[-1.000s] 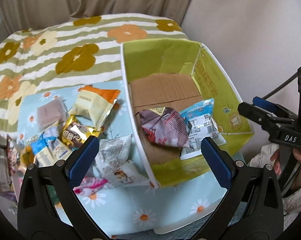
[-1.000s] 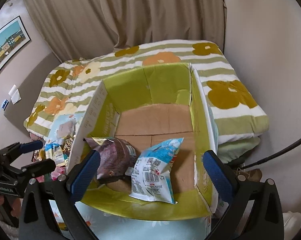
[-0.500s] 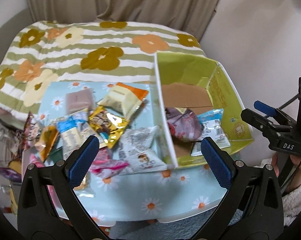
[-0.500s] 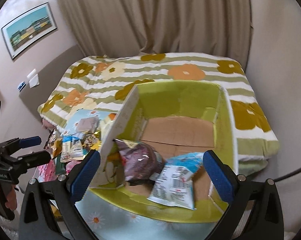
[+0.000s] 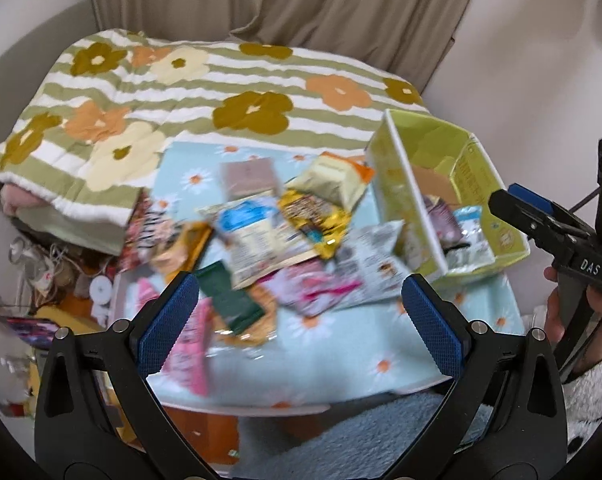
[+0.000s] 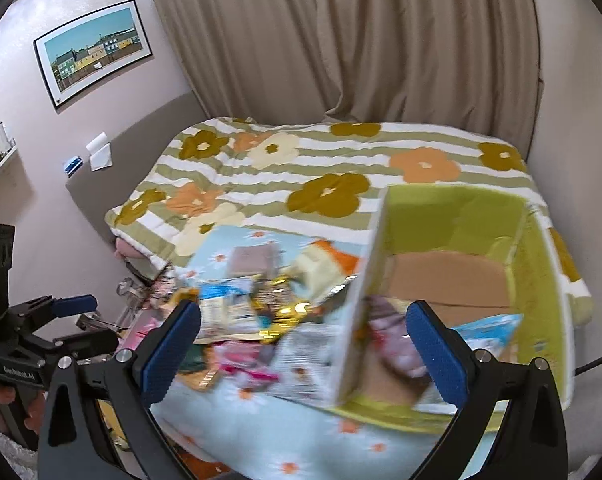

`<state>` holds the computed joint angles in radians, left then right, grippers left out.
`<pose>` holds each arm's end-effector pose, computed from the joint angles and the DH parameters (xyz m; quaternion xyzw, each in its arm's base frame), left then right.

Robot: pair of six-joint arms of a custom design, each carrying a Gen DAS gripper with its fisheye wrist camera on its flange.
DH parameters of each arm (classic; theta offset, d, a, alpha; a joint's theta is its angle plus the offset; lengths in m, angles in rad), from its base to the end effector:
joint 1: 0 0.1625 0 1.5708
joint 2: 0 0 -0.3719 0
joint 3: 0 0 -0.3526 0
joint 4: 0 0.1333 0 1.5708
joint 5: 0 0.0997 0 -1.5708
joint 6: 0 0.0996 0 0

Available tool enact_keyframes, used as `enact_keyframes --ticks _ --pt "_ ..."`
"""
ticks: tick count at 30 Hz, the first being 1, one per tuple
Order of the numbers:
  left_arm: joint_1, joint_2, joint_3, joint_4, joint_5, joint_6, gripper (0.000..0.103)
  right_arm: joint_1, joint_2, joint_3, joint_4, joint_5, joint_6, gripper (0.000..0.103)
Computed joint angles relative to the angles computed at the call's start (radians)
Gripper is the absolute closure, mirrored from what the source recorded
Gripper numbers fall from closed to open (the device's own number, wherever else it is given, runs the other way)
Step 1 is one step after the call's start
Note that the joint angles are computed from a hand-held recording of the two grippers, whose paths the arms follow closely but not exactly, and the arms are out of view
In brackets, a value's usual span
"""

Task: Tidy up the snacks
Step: 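Move both tools back over the snack pile on the table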

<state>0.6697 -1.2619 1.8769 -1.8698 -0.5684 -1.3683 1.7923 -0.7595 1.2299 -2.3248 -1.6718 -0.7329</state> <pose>-0.2408 -0.4678 0.2314 -0.1269 0.8601 -0.3718 0.3255 0.2757 -0.6631 0.1915 0.4478 -0.8815 0.1239 0.0840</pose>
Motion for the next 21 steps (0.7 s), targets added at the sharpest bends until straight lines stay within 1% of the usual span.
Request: enact_keyframes --ticks 2,5,8,9,12,14,17,21 --pt "-0.004 -0.054 0.045 0.017 -0.013 -0.010 0.002 0.019 -0.002 0.044 -0.025 -0.007 0.024 0.001" --pt "-0.008 -0.147 0.130 -0.004 -0.045 0.004 0.002 0.038 -0.007 0.103 -0.062 -0.002 0.072 0.001" --pt "-0.003 -0.233 0.205 -0.010 -0.084 0.031 0.002 0.057 -0.005 0.161 -0.117 -0.023 0.109 0.001" --pt "0.002 -0.253 0.225 -0.021 -0.097 0.043 0.002 0.062 -0.002 0.169 -0.125 -0.028 0.119 0.001" --pt "0.034 -0.314 0.303 -0.106 -0.145 0.098 0.002 0.079 0.012 0.204 -0.157 -0.050 0.151 0.001" --pt "0.061 -0.332 0.338 -0.151 -0.164 0.128 0.002 0.086 0.023 0.211 -0.163 -0.066 0.160 0.001" --pt "0.099 -0.329 0.376 -0.224 -0.187 0.170 0.002 0.095 0.050 0.203 -0.154 -0.093 0.165 0.001" --pt "0.163 -0.289 0.403 -0.335 -0.223 0.239 0.002 0.098 0.101 0.165 -0.139 -0.135 0.140 0.001"
